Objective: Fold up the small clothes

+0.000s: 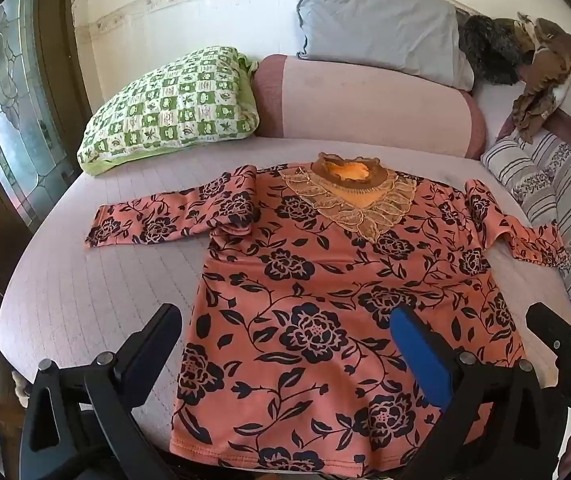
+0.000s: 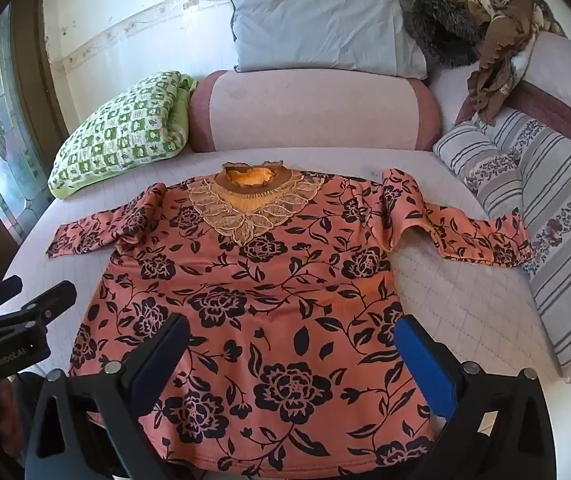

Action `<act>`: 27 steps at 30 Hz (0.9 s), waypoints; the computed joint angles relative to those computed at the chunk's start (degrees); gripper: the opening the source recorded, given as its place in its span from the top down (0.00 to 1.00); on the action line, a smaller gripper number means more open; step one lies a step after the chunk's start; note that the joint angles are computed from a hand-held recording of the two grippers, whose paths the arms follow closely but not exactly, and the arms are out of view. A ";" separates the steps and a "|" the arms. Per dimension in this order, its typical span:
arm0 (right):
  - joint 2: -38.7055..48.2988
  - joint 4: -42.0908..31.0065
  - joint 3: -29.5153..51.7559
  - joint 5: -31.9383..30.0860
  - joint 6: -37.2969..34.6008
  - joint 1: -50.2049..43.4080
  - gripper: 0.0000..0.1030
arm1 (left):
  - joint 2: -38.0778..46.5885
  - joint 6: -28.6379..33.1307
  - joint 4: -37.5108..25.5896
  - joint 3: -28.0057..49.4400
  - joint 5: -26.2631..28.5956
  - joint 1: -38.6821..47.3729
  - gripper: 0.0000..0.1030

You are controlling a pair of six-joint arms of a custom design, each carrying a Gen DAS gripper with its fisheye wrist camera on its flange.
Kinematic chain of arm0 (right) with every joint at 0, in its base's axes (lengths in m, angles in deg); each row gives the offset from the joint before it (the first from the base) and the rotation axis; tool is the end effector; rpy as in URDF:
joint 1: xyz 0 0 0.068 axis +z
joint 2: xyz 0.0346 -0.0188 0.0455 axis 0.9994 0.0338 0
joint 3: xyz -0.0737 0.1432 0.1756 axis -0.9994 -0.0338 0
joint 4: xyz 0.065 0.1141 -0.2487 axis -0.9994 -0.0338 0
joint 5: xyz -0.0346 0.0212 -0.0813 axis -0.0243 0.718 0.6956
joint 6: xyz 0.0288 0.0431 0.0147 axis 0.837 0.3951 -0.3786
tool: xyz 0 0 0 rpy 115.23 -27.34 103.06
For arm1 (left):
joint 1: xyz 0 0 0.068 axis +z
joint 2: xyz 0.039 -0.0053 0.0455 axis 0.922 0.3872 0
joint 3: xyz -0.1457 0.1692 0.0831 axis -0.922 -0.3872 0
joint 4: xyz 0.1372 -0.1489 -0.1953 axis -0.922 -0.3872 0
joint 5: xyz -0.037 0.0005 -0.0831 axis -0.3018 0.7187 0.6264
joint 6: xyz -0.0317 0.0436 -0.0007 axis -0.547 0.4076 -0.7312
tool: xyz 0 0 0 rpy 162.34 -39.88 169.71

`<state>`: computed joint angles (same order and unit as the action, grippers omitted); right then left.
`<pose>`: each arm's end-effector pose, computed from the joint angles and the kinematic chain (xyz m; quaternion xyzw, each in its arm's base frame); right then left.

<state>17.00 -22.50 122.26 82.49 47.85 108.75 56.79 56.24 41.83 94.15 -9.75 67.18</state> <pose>0.2558 0.0811 0.1985 0.1354 0.9151 -0.0446 0.3772 0.3138 -0.0067 0.2140 0.1373 0.9249 -0.0468 0.3514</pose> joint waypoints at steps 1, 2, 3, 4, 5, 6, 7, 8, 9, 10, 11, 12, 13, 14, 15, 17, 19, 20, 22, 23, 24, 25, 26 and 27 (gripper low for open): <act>0.04 0.02 0.01 0.19 -0.14 0.10 0.00 | 0.03 0.00 0.23 -0.06 0.04 0.00 0.00; 0.03 0.12 -0.01 0.11 -0.15 0.15 0.00 | -0.39 -0.29 1.57 -0.84 0.33 0.12 0.00; 0.11 0.12 0.04 0.07 -0.03 0.22 0.00 | -0.18 -0.32 1.46 -0.67 0.22 0.17 0.00; 0.23 0.11 0.12 0.06 0.11 0.32 0.00 | 0.19 -0.39 1.22 -0.30 0.25 0.29 0.00; 0.21 0.15 0.10 -0.05 0.17 0.34 0.00 | 0.53 -0.49 1.06 0.03 0.37 0.47 0.00; 0.16 0.18 0.07 -0.13 0.20 0.28 0.00 | 1.08 -0.88 0.68 0.89 0.16 0.30 0.00; 0.20 0.22 0.10 -0.12 0.20 0.35 0.00 | 1.93 -1.38 0.08 2.22 -0.17 0.14 0.00; 0.62 0.19 0.71 -0.22 -0.13 0.03 0.00 | 0.66 -1.37 -0.18 1.53 -0.45 -0.17 0.00; 0.60 0.06 0.85 0.06 -0.06 0.22 0.00 | 1.11 -1.78 -0.57 2.24 -0.46 -0.08 0.00; 0.45 -0.21 1.00 0.31 0.08 0.43 0.00 | 1.12 -2.10 -0.72 2.37 -0.97 -0.53 0.00; 0.38 -0.03 0.88 0.32 0.12 0.40 0.00 | 1.45 -2.18 -0.86 2.68 -1.13 -0.71 0.00; 0.39 0.63 0.47 0.14 -0.10 0.21 0.00 | 1.17 -1.76 -0.81 2.31 -0.50 -0.10 0.00; 0.42 0.73 0.45 0.09 -0.06 0.21 0.00 | 0.55 -1.08 1.01 0.23 -0.18 0.25 0.00; 0.68 0.26 1.07 0.06 -0.01 0.18 0.00 | 0.66 -0.96 0.97 0.29 -0.32 0.14 0.00; 0.53 0.41 0.88 -0.10 -0.13 0.06 0.00 | 0.68 -0.93 0.96 0.32 -0.27 0.09 0.00; 0.46 0.65 0.62 0.33 -0.08 0.35 0.00 | 0.61 -0.94 0.97 0.33 -0.29 0.02 0.00; 0.29 0.65 0.59 0.48 -0.07 0.36 0.00 | 0.51 -0.86 1.15 0.19 -0.16 0.09 0.00; 0.14 0.72 0.51 0.58 -0.10 0.36 0.00 | 0.43 -0.92 1.19 0.08 -0.21 0.05 0.00; -0.04 0.80 0.36 0.83 -0.25 0.38 0.00 | 0.29 -1.02 1.15 -0.07 -0.19 0.05 0.00; -0.14 0.72 0.34 0.96 -0.28 0.42 0.00 | 0.21 -1.01 1.04 -0.09 -0.14 0.06 0.00; -0.16 0.63 0.37 1.02 -0.29 0.45 0.00 | 0.19 -1.00 1.05 -0.12 -0.09 0.09 0.00; -0.21 0.68 0.31 0.94 -0.29 0.43 0.00 | 0.12 -1.01 1.07 -0.19 -0.19 0.04 0.00; -0.13 0.64 0.38 1.08 -0.18 0.54 0.00 | 0.06 -0.98 1.08 -0.24 -0.15 0.09 0.00; -0.07 0.62 0.44 1.14 -0.15 0.58 0.00 | 0.04 -0.89 1.06 -0.25 0.04 0.25 0.00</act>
<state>16.93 -21.87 122.70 83.63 47.70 109.33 56.83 55.36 42.89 93.90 -9.70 67.43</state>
